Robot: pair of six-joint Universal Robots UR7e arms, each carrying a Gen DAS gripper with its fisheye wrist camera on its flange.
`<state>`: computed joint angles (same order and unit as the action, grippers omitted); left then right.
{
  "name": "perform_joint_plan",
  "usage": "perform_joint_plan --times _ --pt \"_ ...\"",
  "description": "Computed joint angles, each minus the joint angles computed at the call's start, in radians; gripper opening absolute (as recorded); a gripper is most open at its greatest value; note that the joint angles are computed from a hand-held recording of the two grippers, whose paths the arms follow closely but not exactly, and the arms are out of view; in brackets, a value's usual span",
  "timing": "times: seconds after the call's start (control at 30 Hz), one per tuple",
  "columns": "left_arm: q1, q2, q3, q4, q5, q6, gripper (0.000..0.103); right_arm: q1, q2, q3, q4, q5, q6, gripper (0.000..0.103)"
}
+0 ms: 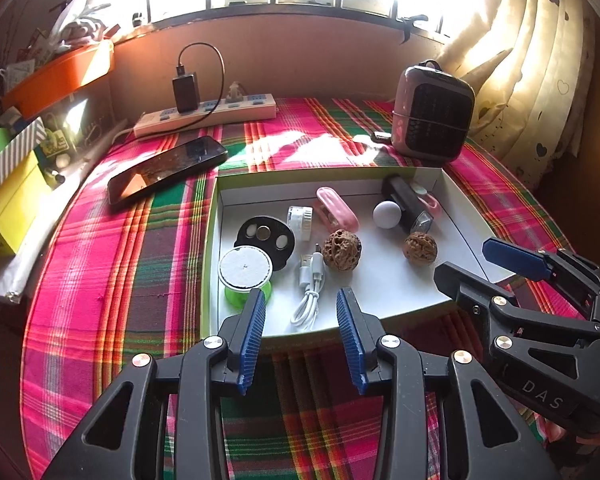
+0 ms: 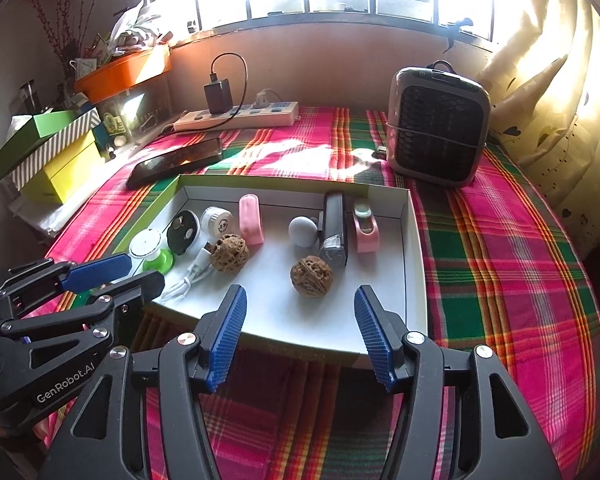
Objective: Organize objects
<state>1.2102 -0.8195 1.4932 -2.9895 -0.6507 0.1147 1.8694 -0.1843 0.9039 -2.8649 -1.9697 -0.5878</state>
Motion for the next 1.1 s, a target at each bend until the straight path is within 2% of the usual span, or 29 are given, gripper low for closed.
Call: perform_joint_plan --times 0.07,0.37,0.67,0.83,0.93,1.1 --pt "-0.005 -0.005 0.018 -0.013 0.009 -0.005 0.04 0.0 -0.014 0.03 -0.012 0.002 0.004 0.058" --pt "-0.025 -0.026 0.098 -0.054 0.049 -0.035 0.041 -0.005 -0.055 0.126 -0.06 -0.002 0.008 0.059" --pt "-0.013 -0.037 0.136 0.02 0.042 -0.139 0.041 -0.013 -0.061 0.163 -0.057 -0.045 0.027 0.059" --pt "-0.014 -0.029 0.148 0.002 0.06 -0.143 0.041 -0.017 -0.062 0.172 -0.049 -0.082 0.038 0.059" --pt "-0.012 -0.031 0.147 0.034 0.059 -0.17 0.041 -0.023 -0.069 0.178 -0.036 -0.077 0.049 0.059" --pt "-0.016 -0.02 0.146 0.007 0.073 -0.152 0.041 -0.023 -0.072 0.186 -0.048 -0.087 0.043 0.059"
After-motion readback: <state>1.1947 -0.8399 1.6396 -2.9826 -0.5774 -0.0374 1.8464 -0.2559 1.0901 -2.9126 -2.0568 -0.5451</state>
